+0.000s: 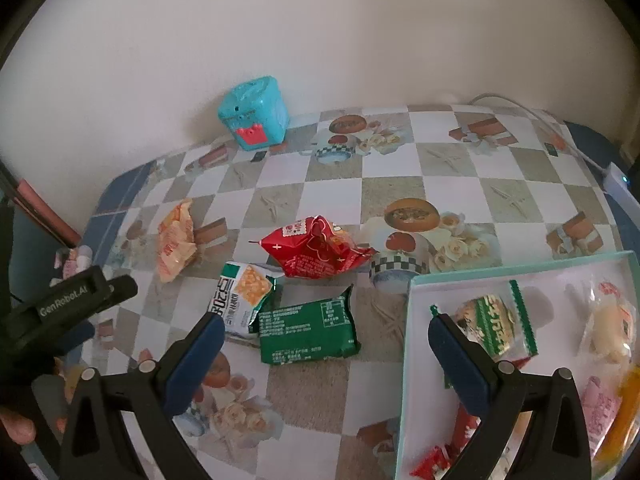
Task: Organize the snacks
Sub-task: 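Move both open grippers back toward the remaining snacks on the table, then grasp the white-green cracker pack with the left gripper while the right grasps the green biscuit pack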
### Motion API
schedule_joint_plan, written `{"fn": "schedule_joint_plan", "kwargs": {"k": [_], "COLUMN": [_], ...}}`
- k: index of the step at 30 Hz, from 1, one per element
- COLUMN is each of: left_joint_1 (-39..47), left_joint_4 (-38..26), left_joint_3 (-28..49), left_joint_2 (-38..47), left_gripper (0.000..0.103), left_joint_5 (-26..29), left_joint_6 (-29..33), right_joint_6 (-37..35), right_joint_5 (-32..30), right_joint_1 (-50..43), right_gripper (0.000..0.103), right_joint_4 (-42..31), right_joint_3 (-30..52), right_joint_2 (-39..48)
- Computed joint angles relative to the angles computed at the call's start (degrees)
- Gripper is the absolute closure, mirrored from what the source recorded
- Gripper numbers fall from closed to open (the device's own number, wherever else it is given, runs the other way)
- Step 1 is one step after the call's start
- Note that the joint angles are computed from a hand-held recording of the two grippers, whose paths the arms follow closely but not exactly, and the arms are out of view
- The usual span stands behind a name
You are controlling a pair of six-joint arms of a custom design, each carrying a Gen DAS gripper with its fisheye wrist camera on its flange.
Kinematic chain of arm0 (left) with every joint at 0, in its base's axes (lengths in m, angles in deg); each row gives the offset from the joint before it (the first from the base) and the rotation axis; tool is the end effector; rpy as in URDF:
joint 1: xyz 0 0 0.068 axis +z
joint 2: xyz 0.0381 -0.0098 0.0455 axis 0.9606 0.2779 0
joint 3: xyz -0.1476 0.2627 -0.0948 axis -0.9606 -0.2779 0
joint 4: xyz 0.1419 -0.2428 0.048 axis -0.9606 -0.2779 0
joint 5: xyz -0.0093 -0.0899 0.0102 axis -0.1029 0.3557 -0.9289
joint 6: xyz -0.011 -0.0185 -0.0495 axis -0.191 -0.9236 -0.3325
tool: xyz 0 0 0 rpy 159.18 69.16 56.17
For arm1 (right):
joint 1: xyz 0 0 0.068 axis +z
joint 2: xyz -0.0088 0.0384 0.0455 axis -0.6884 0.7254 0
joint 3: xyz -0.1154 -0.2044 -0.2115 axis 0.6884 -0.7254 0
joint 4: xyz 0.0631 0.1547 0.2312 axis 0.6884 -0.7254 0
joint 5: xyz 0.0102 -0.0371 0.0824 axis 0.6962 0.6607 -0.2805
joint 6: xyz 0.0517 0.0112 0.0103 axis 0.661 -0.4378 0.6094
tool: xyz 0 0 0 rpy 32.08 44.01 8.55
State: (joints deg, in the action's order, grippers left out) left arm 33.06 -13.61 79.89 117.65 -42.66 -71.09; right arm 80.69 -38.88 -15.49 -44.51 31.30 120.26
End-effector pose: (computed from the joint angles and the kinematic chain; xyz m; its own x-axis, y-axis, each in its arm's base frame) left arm 0.2705 -0.2201 0.1848 -0.8843 -0.2537 -0.3920 -0.2458 0.9667 -0.0712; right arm 0.2146 0.1059 0.1719 -0.8211 0.2794 -0.4977 0.2102 0.9587 0.1914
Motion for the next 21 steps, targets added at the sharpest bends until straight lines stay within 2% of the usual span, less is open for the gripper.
{"fn": "schedule_joint_plan", "kwargs": {"k": [8, 21], "left_joint_1": [-0.32, -1.22], "left_joint_4": [0.86, 3.14], "left_joint_3": [3.59, 6.10], "left_joint_2": [5.36, 9.80], "left_gripper": [0.009, 0.009], "left_joint_5": [1.80, 6.40], "left_joint_6": [2.72, 6.54], "right_joint_6": [-2.92, -3.57], "right_joint_5": [1.15, -0.54], "right_joint_1": [1.86, 2.67], "right_gripper": [0.012, 0.016], "right_joint_4": [1.91, 3.61], "right_joint_3": [2.02, 3.10], "right_joint_2": [7.67, 15.03]}}
